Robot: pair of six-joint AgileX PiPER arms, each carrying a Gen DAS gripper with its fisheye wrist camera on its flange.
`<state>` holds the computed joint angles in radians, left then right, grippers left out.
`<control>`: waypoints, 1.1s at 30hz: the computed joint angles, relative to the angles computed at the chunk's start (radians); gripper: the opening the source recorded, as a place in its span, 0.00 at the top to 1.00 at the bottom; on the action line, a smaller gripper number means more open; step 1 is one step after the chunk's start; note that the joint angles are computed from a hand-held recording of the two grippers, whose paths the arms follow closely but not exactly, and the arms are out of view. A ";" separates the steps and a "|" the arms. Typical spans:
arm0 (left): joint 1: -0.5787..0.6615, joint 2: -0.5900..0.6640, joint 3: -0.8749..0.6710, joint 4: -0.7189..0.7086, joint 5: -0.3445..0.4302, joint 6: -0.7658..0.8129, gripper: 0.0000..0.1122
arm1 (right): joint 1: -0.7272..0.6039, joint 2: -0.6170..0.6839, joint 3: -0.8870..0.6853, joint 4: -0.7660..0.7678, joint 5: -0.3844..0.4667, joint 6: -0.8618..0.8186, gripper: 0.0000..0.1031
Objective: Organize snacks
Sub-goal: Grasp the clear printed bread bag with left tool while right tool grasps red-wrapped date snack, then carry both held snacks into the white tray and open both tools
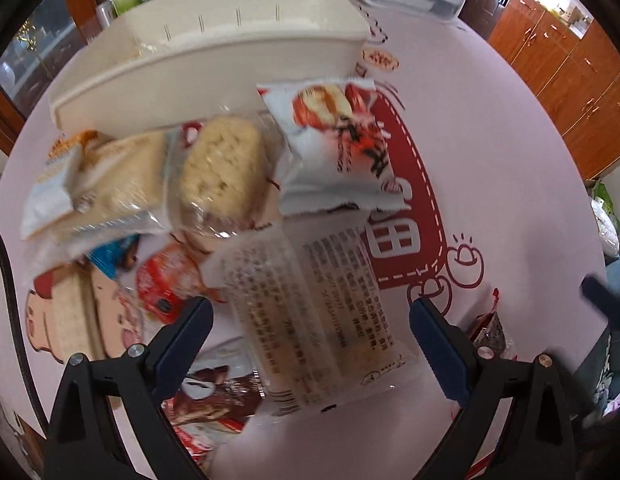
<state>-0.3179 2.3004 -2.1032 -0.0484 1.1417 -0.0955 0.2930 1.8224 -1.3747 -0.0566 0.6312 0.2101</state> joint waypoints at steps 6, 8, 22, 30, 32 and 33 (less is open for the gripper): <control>-0.021 0.080 -0.087 0.015 0.041 -0.043 0.12 | 0.015 0.040 0.076 -0.036 -0.048 0.050 0.24; -0.028 0.104 -0.113 0.029 0.054 -0.055 0.12 | 0.019 0.059 0.080 -0.056 -0.053 0.074 0.25; -0.040 0.093 -0.020 0.040 -0.025 -0.039 0.29 | 0.083 0.143 0.026 -0.174 -0.005 0.161 0.58; -0.024 -0.017 0.143 0.023 -0.094 0.046 0.39 | 0.094 0.132 0.030 -0.163 0.004 0.211 0.59; -0.012 -0.029 0.149 0.003 -0.077 0.065 0.40 | 0.090 0.131 0.023 -0.135 0.014 0.205 0.59; -0.001 -0.047 0.161 -0.007 -0.066 0.083 0.40 | 0.086 0.130 0.022 -0.118 0.018 0.199 0.59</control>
<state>-0.3184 2.2537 -1.9418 -0.0554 1.0761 -0.0120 0.3794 1.9520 -1.3527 -0.1748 0.6488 0.4088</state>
